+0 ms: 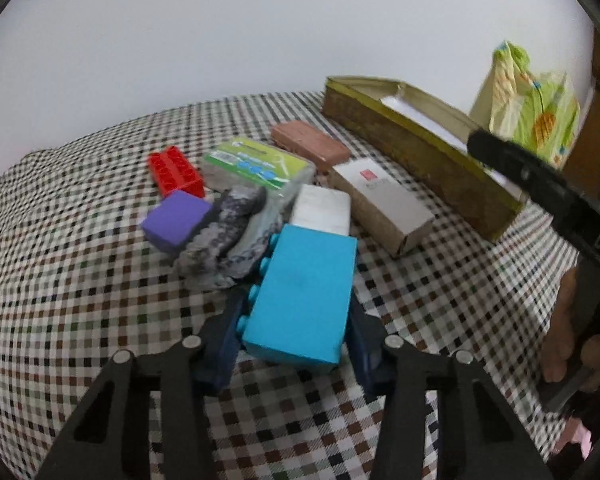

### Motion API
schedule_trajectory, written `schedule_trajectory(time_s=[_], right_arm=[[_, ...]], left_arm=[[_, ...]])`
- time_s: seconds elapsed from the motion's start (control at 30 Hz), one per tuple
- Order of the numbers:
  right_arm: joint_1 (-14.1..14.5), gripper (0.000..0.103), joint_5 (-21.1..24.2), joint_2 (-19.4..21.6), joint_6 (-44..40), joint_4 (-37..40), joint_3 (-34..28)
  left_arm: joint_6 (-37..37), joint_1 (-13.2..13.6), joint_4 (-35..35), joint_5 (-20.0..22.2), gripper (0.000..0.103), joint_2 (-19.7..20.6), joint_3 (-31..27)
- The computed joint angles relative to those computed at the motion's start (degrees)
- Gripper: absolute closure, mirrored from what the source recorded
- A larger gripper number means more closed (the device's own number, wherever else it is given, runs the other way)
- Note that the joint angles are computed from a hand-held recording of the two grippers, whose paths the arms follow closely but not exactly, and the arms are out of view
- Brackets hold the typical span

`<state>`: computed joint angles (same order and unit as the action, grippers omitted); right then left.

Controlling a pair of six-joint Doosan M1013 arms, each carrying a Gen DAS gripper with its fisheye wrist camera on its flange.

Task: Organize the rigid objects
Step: 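Grasp the cyan block with the left tool while the right tool grasps the patterned box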

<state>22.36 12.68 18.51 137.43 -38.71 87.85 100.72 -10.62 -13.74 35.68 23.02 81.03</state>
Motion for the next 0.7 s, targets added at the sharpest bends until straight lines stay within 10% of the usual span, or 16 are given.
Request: schedule_trajectory(time_s=[0.47, 0.57, 0.7], right_arm=[[0.47, 0.024, 4.47, 1.07, -25.36, 20.01, -2.40], [0.05, 0.024, 9.59, 2.82, -35.93, 31.49, -5.31], [-0.24, 0.049, 17.20, 5.34, -42.39, 38.36, -9.20]], left_arm=[[9.67, 2.30, -18.85, -17.97, 0.058, -6.04, 10.01], [3.72, 2.16, -15.06, -23.21, 0.058, -6.77, 11.42], [-7.06, 2.12, -5.68, -24.69, 0.058, -6.88, 11.75]])
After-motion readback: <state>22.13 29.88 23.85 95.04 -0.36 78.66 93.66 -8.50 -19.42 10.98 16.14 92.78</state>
